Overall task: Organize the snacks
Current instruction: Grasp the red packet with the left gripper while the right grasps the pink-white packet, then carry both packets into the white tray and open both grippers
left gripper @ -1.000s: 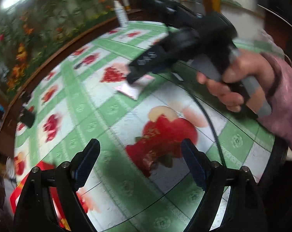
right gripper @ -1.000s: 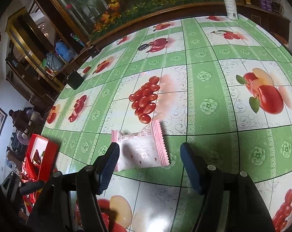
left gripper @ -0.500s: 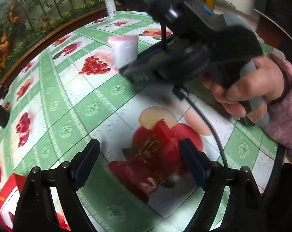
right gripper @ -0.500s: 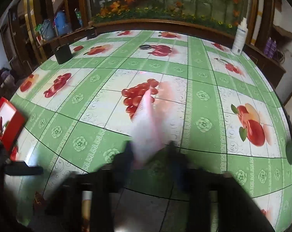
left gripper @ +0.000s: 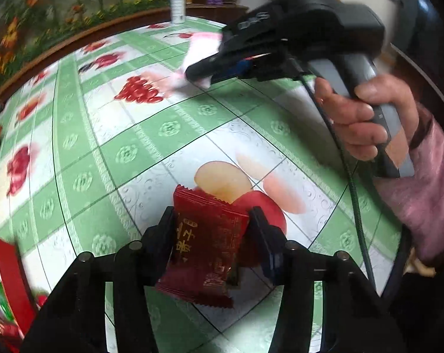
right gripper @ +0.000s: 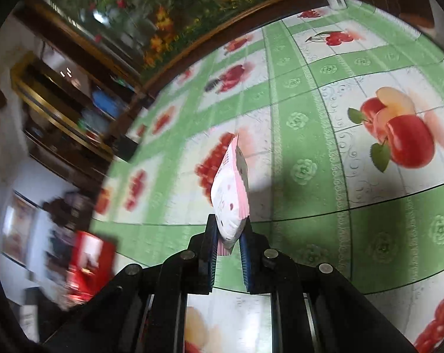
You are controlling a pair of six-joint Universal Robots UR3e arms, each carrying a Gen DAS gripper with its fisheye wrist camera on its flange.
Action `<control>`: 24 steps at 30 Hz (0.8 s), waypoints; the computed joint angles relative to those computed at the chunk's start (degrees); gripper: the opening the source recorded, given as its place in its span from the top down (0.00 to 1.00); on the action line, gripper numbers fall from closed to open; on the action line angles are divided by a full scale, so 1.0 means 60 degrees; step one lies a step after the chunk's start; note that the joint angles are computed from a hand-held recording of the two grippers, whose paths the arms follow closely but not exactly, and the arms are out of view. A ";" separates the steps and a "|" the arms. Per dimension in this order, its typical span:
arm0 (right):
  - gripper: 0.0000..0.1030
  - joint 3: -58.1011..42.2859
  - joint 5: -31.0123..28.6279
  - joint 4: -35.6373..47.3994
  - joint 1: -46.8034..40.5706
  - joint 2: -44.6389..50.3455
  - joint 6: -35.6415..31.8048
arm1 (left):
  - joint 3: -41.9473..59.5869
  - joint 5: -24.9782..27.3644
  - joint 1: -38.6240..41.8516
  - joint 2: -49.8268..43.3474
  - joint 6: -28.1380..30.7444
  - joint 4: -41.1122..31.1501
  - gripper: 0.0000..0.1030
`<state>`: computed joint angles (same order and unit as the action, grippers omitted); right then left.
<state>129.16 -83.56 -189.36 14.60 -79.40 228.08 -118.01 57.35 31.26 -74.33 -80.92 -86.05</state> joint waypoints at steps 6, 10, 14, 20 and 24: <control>0.86 0.0157 0.0228 -0.1206 0.0028 0.0176 -0.0054 | 0.0210 -0.0465 0.0730 -0.0057 -0.0093 -0.0860 0.56; 0.86 -0.0193 -0.0184 -0.1086 0.0354 0.0341 -0.0137 | 0.0469 -0.0986 0.1287 0.0060 -0.0095 -0.1558 0.57; 0.86 -0.0654 -0.0602 -0.0716 0.0707 0.0488 -0.0262 | 0.0521 -0.1423 0.1786 0.0427 -0.0195 -0.1874 0.57; 0.86 -0.1065 -0.1121 -0.0866 0.1251 0.0676 -0.0774 | 0.0853 -0.2130 0.3103 0.1274 0.0795 -0.3552 0.57; 0.86 -0.1731 -0.1845 -0.0750 0.1985 0.0944 -0.1399 | 0.0862 -0.2590 0.3939 0.1834 0.1231 -0.4035 0.57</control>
<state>118.78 -94.63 -193.86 26.51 -73.74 219.69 -112.84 41.81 54.90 -63.32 -73.53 -110.25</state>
